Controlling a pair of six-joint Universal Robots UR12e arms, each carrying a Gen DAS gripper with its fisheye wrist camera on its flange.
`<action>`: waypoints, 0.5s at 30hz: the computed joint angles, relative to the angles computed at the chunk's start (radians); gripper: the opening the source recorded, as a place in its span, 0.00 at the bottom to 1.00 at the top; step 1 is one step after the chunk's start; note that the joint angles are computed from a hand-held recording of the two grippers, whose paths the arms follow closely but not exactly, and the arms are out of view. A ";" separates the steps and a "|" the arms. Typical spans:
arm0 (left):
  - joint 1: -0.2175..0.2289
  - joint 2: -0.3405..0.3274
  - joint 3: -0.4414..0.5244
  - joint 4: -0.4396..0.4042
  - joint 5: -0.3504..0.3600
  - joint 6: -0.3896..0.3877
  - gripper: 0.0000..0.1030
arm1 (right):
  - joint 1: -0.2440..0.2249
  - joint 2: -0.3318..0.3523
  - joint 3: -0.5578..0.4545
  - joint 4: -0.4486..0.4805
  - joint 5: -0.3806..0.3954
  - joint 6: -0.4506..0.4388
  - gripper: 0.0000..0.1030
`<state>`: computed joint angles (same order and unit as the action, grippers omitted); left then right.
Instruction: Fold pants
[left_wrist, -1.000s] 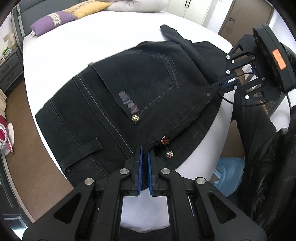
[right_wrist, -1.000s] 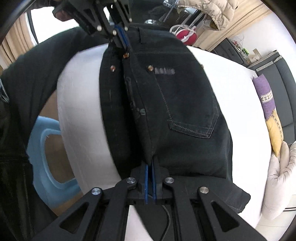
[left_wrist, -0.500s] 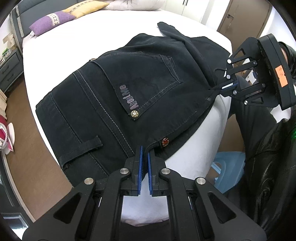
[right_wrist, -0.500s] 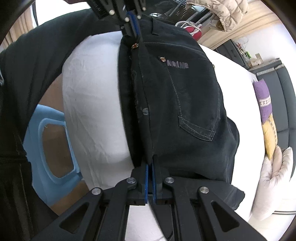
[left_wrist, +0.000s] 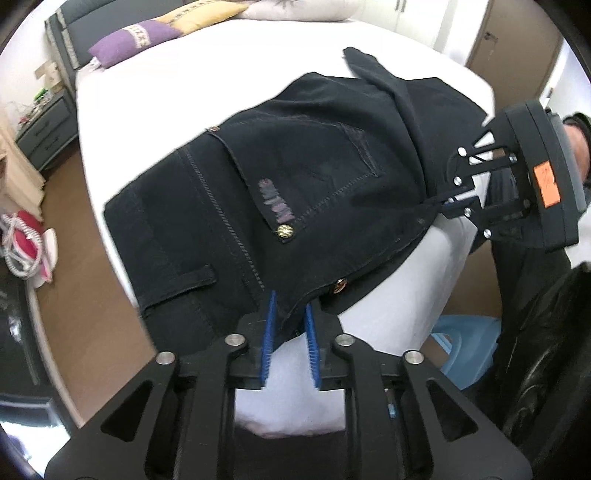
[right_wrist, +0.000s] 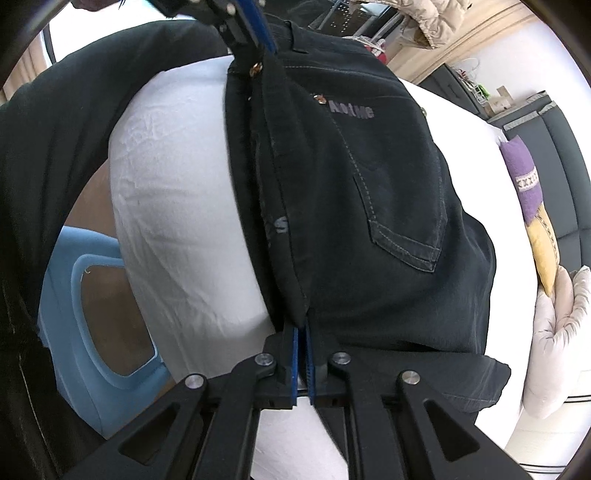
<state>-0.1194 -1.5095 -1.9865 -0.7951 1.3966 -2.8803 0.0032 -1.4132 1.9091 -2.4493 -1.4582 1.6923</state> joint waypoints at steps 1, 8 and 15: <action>-0.008 0.001 0.012 -0.009 0.026 -0.006 0.22 | 0.000 0.001 0.001 -0.006 0.001 0.004 0.07; -0.029 0.012 0.047 0.029 0.107 -0.053 0.56 | -0.008 -0.014 0.032 -0.045 0.011 0.032 0.08; -0.060 -0.048 0.102 0.097 0.141 -0.167 0.56 | -0.009 -0.016 0.046 -0.079 0.019 0.075 0.08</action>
<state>-0.1794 -1.5579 -1.8843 -0.6983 1.5378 -3.0474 -0.0063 -1.4297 1.9555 -2.5284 -1.4389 1.7678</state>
